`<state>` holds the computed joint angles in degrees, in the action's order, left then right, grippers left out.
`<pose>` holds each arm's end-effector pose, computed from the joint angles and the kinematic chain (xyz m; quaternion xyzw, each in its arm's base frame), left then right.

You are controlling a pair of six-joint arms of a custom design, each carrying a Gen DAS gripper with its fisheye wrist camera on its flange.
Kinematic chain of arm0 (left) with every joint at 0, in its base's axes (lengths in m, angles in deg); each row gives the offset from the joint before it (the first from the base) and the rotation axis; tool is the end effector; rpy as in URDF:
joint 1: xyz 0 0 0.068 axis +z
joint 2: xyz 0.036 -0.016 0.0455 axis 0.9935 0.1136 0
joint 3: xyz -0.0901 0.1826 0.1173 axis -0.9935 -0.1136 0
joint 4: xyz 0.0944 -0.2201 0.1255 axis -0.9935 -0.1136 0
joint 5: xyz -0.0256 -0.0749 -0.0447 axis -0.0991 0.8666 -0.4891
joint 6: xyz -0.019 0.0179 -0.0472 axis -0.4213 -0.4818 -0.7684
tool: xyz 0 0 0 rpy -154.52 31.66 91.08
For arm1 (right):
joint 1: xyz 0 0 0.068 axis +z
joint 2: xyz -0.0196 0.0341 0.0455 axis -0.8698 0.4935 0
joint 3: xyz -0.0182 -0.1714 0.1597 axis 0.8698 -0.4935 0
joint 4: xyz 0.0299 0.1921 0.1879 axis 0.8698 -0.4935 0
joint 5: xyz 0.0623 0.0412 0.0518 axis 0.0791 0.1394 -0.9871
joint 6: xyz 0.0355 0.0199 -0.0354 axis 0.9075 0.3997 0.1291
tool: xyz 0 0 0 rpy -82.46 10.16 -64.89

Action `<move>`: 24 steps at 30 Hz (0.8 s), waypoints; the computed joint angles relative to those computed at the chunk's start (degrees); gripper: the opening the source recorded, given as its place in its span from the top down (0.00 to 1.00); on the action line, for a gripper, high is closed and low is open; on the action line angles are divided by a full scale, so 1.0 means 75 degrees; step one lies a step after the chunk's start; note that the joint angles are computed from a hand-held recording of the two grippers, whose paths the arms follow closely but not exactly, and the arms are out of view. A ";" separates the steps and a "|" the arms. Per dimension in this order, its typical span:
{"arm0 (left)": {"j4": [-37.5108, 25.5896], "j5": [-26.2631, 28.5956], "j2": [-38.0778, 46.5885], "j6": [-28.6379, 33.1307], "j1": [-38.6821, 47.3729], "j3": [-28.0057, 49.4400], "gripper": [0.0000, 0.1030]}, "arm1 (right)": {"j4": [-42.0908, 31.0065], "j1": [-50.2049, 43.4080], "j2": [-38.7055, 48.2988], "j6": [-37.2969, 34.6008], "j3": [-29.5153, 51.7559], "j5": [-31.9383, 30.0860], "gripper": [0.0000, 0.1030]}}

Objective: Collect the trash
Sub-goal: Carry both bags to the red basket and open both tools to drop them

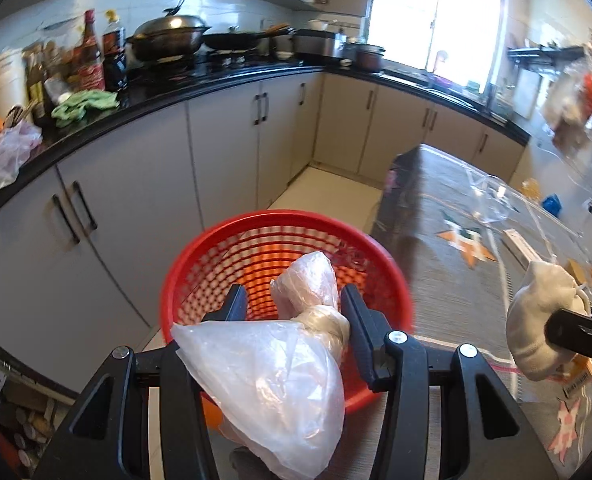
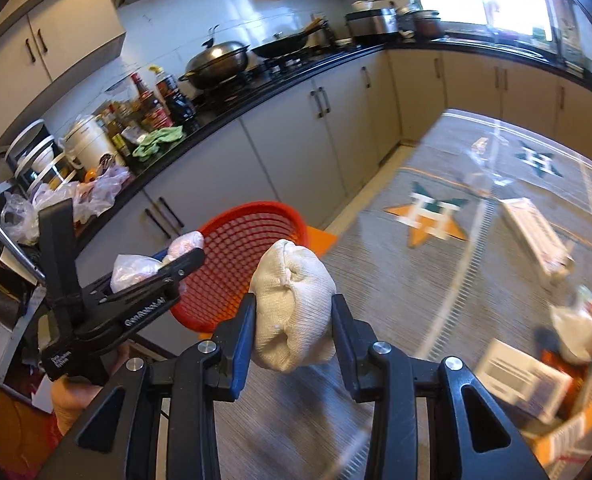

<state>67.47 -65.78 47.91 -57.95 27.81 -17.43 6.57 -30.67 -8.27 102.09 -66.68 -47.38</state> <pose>0.1542 -0.1873 0.0910 -0.0634 0.9134 -0.0265 0.4011 0.1494 0.0934 0.1185 -0.1410 0.9013 0.2393 0.3323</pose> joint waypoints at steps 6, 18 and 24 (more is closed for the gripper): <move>0.0711 0.0581 0.0107 0.0407 0.0752 -0.0412 0.54 | 0.1909 0.0738 0.3089 0.0369 0.1081 0.0290 0.61; 0.1708 0.1091 0.0902 0.0839 0.1331 -0.0568 0.54 | 0.3032 0.0922 0.6195 0.0576 0.2654 0.0270 0.59; 0.1981 0.1208 0.1129 0.0985 0.1408 -0.0587 0.53 | 0.3229 0.0885 0.6958 0.0616 0.3059 0.0253 0.58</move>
<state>82.33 -56.72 56.38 -50.56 38.37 -21.83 30.79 -24.04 43.91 106.71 -43.74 -45.48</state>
